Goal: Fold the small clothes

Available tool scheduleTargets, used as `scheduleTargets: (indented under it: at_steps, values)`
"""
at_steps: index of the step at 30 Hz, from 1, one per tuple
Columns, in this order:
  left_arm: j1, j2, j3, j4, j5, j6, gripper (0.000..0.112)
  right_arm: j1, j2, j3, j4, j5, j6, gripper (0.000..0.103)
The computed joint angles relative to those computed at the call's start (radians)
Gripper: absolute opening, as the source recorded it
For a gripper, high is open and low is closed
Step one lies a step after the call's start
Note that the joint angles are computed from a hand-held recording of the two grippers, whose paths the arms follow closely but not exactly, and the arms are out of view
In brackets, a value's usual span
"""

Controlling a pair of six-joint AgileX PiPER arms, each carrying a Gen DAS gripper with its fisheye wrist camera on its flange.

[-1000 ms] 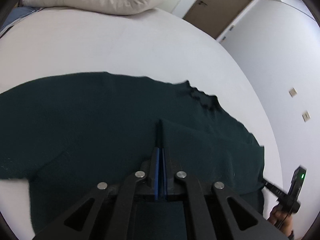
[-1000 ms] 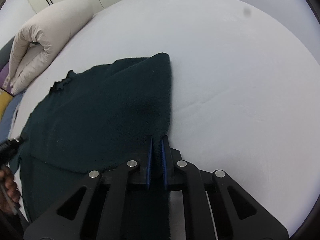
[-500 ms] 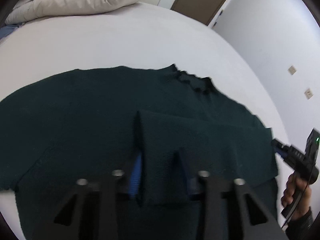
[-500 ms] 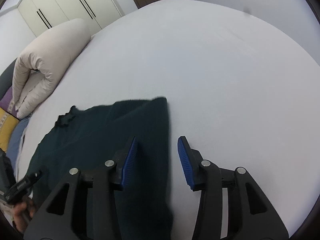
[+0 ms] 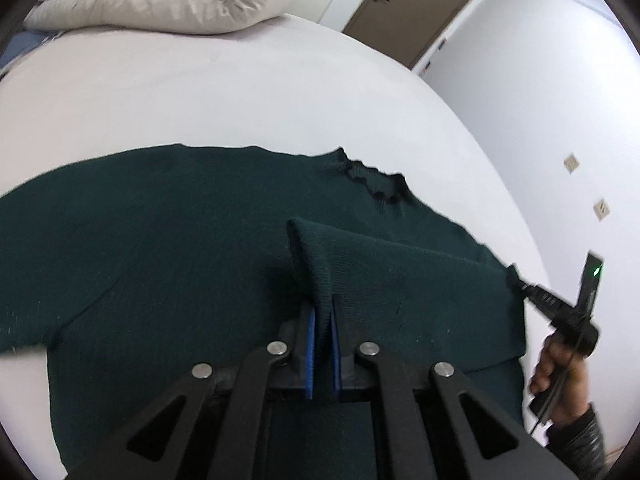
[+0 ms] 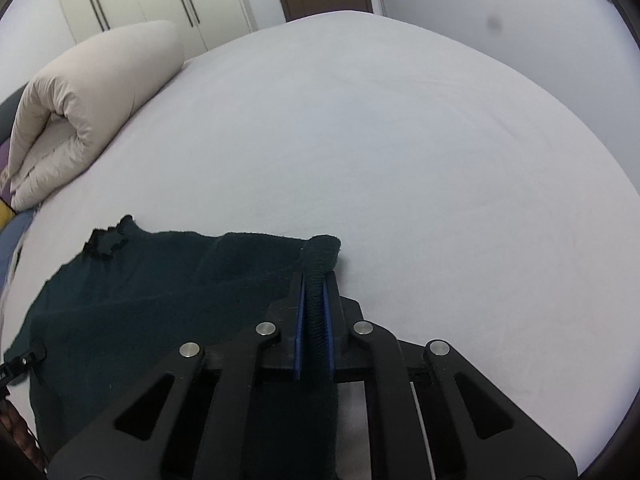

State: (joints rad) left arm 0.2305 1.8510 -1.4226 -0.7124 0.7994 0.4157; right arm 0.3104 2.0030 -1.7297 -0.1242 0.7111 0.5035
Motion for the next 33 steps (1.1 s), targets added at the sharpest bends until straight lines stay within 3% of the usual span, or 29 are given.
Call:
scheduleTargets:
  at_steps: [4,6,10,12,16,19,22,24,27,28,30,31,32,33]
  values:
    - [-0.016,0.1,-0.059,0.06,-0.014,-0.051,0.008,-0.016,0.01,0.05,0.018,-0.033,-0.015,0.007]
    - [-0.009,0.129,-0.063,0.016,-0.024,-0.016,0.008,-0.024,-0.002,0.093,0.023,-0.086,-0.033,0.007]
    - [-0.009,0.099,-0.024,-0.019,-0.057,0.032,0.013,-0.066,-0.041,0.122,0.131,-0.079,-0.087,0.013]
    - [-0.002,0.082,-0.003,-0.039,-0.062,0.046,0.017,-0.054,-0.117,0.175,0.103,-0.066,-0.028,0.017]
    - [-0.008,0.095,0.002,-0.028,-0.09,0.044,0.019,0.0,-0.312,0.394,0.147,-0.195,-0.07,0.017]
    - [0.001,0.104,-0.007,-0.05,-0.08,0.063,0.021,0.078,-0.269,0.42,0.053,-0.135,-0.038,0.02]
    - [0.058,0.08,0.004,-0.127,-0.016,0.104,0.043,0.099,-0.283,0.503,-0.031,-0.22,0.025,0.02]
    - [0.119,0.014,0.058,-0.171,-0.038,0.136,0.065,0.091,-0.31,0.489,-0.003,-0.185,0.054,0.02]
    - [0.278,-0.057,0.122,-0.296,0.02,0.22,0.07,0.132,-0.39,0.513,-0.131,-0.206,0.199,0.023]
    - [0.33,-0.074,0.142,-0.322,0.036,0.232,0.07,0.167,-0.412,0.52,-0.231,-0.208,0.297,0.029]
    - [0.47,-0.1,0.189,-0.382,0.085,0.275,0.071,0.255,-0.443,0.521,-0.431,-0.206,0.497,0.056]
    - [0.57,-0.107,0.212,-0.411,0.114,0.287,0.071,0.294,-0.472,0.538,-0.531,-0.209,0.597,0.077]
    - [0.646,-0.106,0.22,-0.423,0.136,0.29,0.071,0.335,-0.492,0.549,-0.629,-0.202,0.697,0.089]
    - [0.726,-0.098,0.216,-0.426,0.159,0.286,0.071,0.381,-0.499,0.548,-0.729,-0.186,0.797,0.092]
